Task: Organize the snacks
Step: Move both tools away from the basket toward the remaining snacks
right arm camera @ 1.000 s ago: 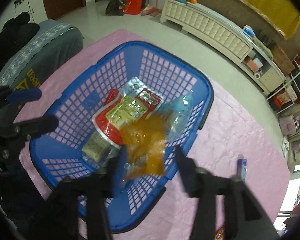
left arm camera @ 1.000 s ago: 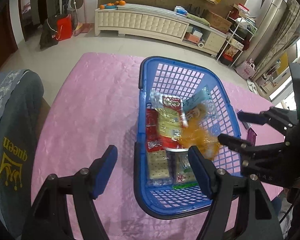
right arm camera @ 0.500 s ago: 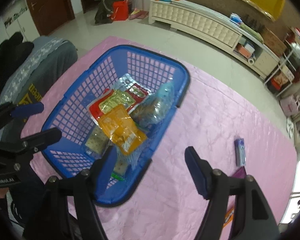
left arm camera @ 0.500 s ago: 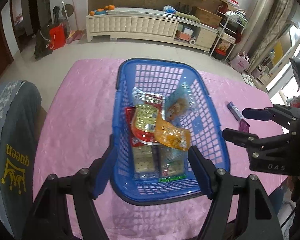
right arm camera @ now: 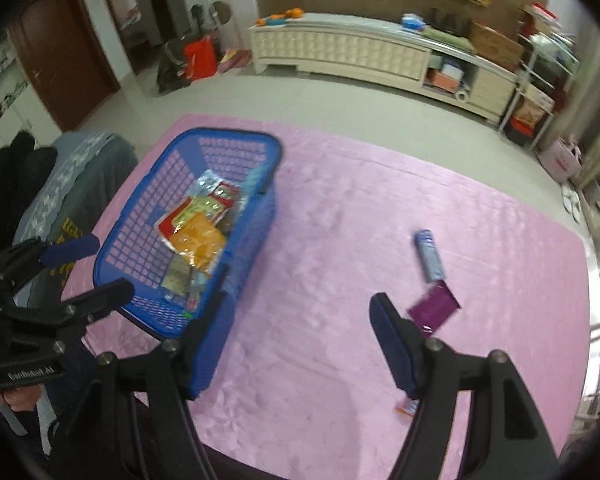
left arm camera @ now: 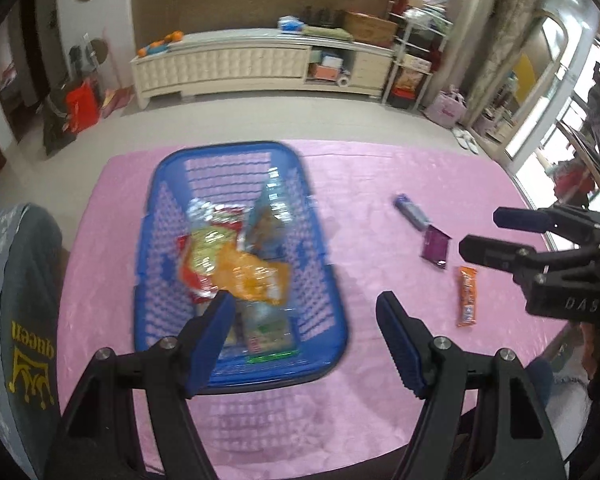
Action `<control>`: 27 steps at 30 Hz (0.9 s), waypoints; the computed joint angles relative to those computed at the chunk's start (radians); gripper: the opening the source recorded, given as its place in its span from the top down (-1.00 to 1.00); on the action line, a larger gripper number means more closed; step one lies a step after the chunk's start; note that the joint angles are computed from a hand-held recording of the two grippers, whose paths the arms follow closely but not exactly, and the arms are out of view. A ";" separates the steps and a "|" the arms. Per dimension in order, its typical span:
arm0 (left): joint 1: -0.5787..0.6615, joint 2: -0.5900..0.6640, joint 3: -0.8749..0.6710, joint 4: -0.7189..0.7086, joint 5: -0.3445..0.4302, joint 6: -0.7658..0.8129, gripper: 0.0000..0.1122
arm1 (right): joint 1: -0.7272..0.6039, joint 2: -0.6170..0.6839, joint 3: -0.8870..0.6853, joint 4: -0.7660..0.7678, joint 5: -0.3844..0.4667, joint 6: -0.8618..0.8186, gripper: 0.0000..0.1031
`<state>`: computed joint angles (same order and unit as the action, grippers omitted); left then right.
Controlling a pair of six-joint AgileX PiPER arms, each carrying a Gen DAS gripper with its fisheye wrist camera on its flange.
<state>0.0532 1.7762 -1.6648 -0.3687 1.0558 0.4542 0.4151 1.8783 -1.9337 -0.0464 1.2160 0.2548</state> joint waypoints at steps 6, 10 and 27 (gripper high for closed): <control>-0.129 -0.035 0.032 0.019 -0.044 -0.037 -0.40 | -0.056 -0.142 0.167 -0.071 -0.030 0.039 -0.44; -0.209 -0.062 0.092 0.023 -0.116 -0.069 -0.40 | -0.099 -0.265 0.346 -0.108 -0.114 0.079 -0.44; -0.529 -0.041 0.255 0.212 -0.373 -0.320 -0.40 | -0.304 -0.593 0.900 -0.163 -0.453 0.130 -0.52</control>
